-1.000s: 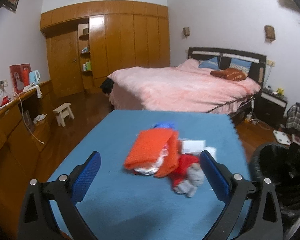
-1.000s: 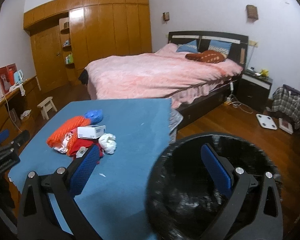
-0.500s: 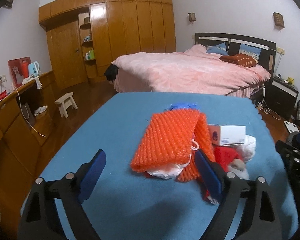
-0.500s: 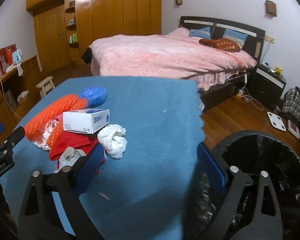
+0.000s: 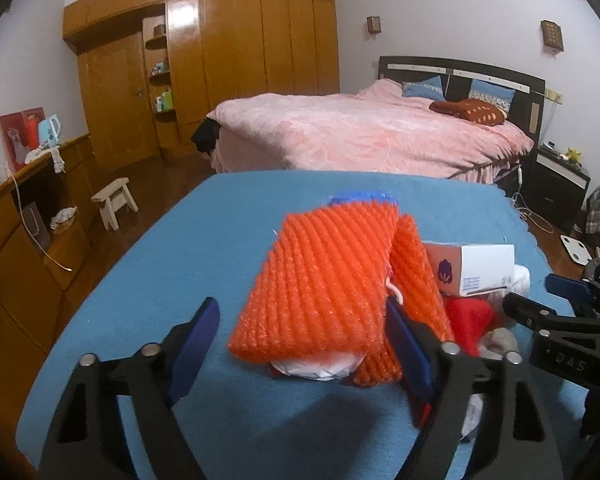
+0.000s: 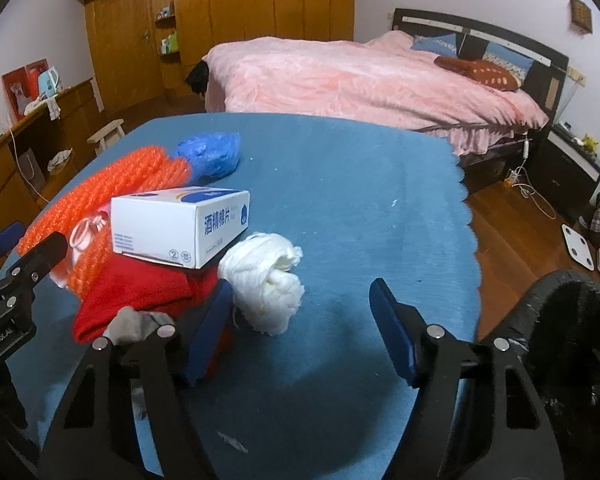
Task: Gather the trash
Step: 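Grasp the orange mesh net with the left gripper while the right grasps the white bag, then carry both items over the bin and open both grippers to drop them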
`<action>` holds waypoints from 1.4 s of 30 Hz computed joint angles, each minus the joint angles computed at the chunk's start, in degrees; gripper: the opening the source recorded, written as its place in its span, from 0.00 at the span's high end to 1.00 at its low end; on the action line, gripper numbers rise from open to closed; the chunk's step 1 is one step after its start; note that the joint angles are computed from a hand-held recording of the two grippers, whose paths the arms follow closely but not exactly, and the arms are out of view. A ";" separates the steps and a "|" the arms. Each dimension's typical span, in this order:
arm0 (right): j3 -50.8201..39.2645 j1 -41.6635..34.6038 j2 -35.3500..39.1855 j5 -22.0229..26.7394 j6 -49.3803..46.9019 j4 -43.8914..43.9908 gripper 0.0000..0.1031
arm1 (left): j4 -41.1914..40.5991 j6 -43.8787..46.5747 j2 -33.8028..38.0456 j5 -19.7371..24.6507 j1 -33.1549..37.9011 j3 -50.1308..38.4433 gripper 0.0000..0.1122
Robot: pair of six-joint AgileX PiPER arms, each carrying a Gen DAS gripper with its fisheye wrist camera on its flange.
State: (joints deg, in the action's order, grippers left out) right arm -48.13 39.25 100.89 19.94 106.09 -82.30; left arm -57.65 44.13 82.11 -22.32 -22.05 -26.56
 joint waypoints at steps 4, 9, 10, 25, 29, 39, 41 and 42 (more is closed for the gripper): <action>-1.20 -2.19 1.22 -6.80 -4.74 2.94 0.58 | 7.68 -6.20 0.26 3.25 2.63 -0.32 0.43; -1.84 -1.74 0.89 -7.48 -10.56 7.35 0.73 | 17.92 -15.25 0.11 5.49 5.06 -0.21 0.57; -1.58 -1.85 0.60 -7.54 -9.98 6.79 0.73 | 18.78 -16.09 0.09 5.74 5.43 -0.27 0.61; 4.49 -1.26 -10.79 -6.21 -5.81 2.94 0.73 | -3.36 3.89 -11.22 8.26 4.22 0.68 0.84; 5.84 -0.72 -13.69 -6.01 -5.37 2.84 0.73 | -12.91 12.74 -14.78 8.74 2.47 0.67 0.87; 9.65 0.73 -20.66 -4.30 -5.97 4.72 0.73 | -28.82 25.58 -19.18 3.10 -7.40 0.49 0.88; 10.89 0.70 -23.19 -3.13 -7.53 6.52 0.73 | -32.02 28.10 -19.72 1.44 -10.70 -0.33 0.88; 11.45 0.62 -24.44 -2.58 -8.83 7.94 0.73 | -33.28 29.20 -19.80 0.70 -12.37 -0.87 0.88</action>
